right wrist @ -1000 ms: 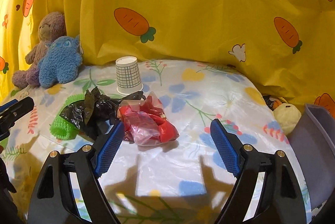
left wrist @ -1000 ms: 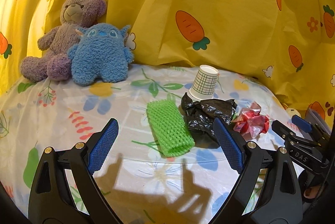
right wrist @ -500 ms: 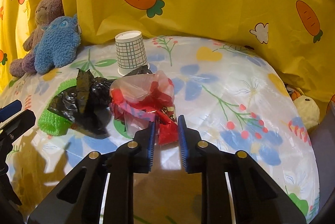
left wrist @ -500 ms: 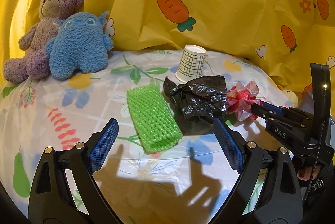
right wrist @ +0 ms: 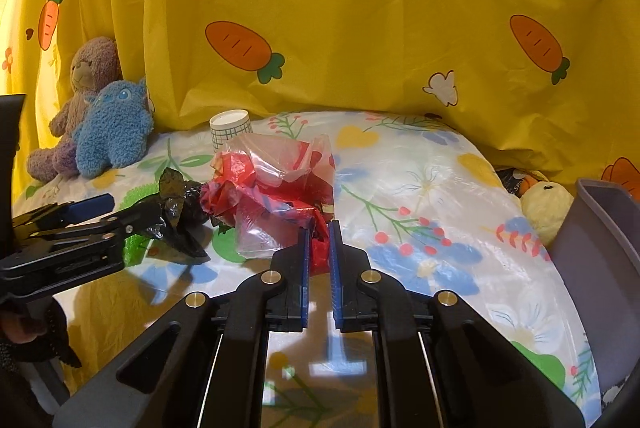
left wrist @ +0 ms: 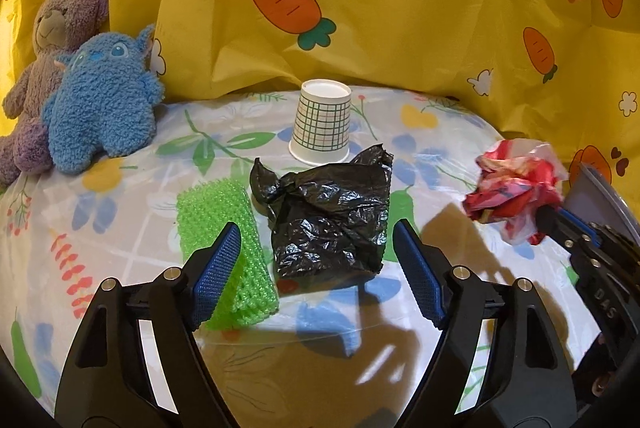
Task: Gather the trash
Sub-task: 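Grasp the black plastic bag with the left tool while the right tool grasps the red-and-clear plastic bag, then carry the black bag and red-and-clear bag over the grey bin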
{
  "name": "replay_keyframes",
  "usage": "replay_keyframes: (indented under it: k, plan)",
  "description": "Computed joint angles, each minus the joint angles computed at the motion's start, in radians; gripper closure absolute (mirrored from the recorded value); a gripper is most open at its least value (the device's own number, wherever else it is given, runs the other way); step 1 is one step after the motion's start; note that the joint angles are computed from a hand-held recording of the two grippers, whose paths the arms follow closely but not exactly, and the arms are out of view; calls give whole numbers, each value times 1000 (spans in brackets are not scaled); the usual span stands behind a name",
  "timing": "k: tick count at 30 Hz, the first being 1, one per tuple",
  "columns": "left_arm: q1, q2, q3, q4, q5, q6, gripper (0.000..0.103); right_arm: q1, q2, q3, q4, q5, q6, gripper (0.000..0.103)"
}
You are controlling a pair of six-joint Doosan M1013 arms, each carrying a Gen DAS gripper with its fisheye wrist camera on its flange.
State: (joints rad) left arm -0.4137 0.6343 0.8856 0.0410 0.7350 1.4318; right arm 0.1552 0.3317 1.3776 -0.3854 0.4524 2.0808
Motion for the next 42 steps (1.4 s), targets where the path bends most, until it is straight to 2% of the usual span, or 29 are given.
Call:
replay_keyframes:
  k: [1,3,5,9,11,17,24,29,42]
  plan:
    - [-2,12,-19,10,23,-6,33,-3,-8,11,1,-7,3,93]
    - [-2,37,-58,-6,73,5,49,-6,-21,28,-1,-13,11,93]
    - [-2,53,-82,-12,107,5,60,-8,-30,42,-7,-18,20,93]
    - [3,44,-60,-78,74,48,93,-11,-47,67,-35,-28,54,93]
    - [-1,27,-35,-81,39,58,98,-11,-56,78,-55,-38,79,93]
    - [8,-59,86,-228,-113,157,100,-12,-81,106,-100,-62,130,93]
    - [-4,-138,175,-327,-209,270,100,-9,-116,140,-153,-91,178,93]
    - [-20,-171,209,-377,-247,344,100,-4,-143,164,-229,-97,246,93]
    - [-68,-196,225,-463,-253,479,100,-22,-219,239,-453,-85,496,93]
